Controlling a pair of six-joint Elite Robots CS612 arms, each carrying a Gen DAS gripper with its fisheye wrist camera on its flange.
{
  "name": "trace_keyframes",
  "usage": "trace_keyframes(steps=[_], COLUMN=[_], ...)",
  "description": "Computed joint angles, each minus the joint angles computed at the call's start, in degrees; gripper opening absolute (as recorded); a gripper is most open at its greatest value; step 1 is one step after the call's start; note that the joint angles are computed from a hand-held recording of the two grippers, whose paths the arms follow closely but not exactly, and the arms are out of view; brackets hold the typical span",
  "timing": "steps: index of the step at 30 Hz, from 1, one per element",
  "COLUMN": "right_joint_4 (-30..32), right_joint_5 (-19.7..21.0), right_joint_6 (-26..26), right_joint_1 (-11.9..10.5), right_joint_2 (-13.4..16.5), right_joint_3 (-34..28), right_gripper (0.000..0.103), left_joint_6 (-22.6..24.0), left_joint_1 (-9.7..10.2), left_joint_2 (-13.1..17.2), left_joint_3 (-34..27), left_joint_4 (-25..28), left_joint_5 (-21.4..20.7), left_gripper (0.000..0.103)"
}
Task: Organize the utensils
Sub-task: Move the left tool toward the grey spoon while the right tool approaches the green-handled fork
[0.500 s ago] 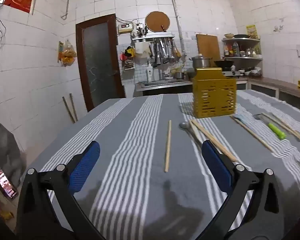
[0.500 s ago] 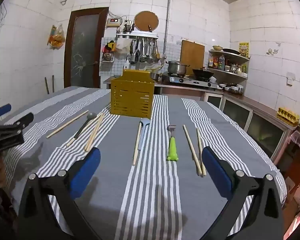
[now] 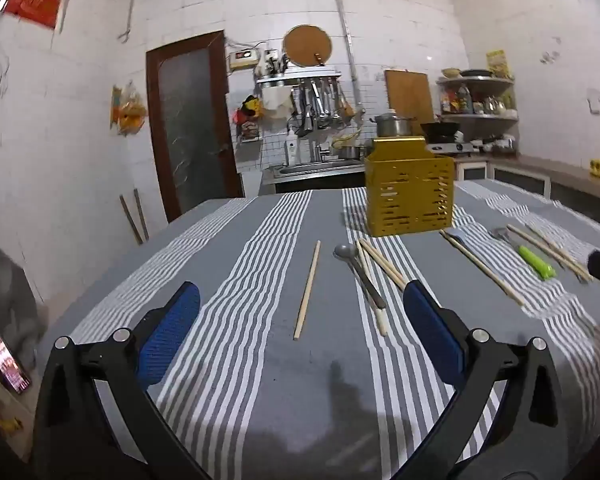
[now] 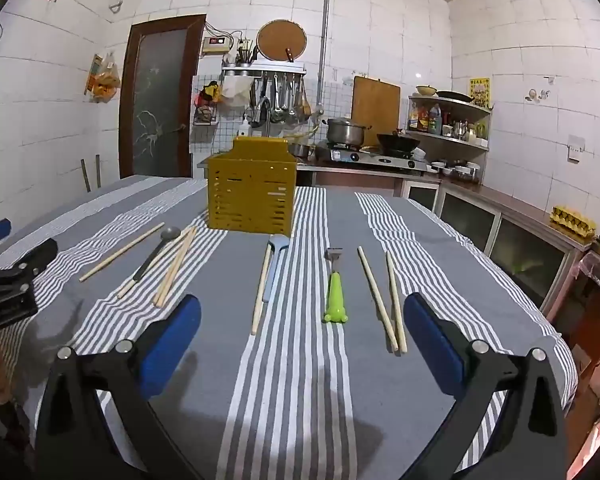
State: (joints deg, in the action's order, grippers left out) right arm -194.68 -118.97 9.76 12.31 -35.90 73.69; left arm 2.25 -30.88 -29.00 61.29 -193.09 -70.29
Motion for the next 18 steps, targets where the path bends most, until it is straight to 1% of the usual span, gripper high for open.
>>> trace_keyframes(steps=[3, 4, 6, 10, 16, 18], right_joint_4=[0.2, 0.0, -0.3, -0.6, -0.2, -0.2], right_joint_5=[-0.4, -0.2, 0.2, 0.2, 1.1, 1.2], right_joint_6=[0.2, 0.5, 0.6, 0.2, 1.4, 1.2], right_joint_1=[0.0, 0.0, 0.0, 0.0, -0.3, -0.3], right_joint_2=[0.1, 0.1, 0.0, 0.0, -0.3, -0.5], right_joint_3=[0.0, 0.1, 0.3, 0.3, 0.8, 0.8], right_gripper=[0.099, 0.099, 0.099, 0.099, 0.099, 0.099], left_joint_6=[-2.0, -1.6, -0.4, -2.9, -2.7, -3.4], left_joint_1=[0.1, 0.05, -0.22, 0.14, 0.3, 0.36], left_joint_2=[-0.6, -0.3, -0.1, -0.1, 0.2, 0.4], left_joint_3=[0.7, 0.3, 0.4, 0.0, -0.8, -1.3], left_joint_4=[0.7, 0.4, -0.6, 1.0, 1.2, 1.8], left_joint_5=[-2.0, -1.8, -0.1, -0.6, -1.2, -1.4], left_gripper=[0.098, 0.098, 0.098, 0.098, 0.098, 0.098])
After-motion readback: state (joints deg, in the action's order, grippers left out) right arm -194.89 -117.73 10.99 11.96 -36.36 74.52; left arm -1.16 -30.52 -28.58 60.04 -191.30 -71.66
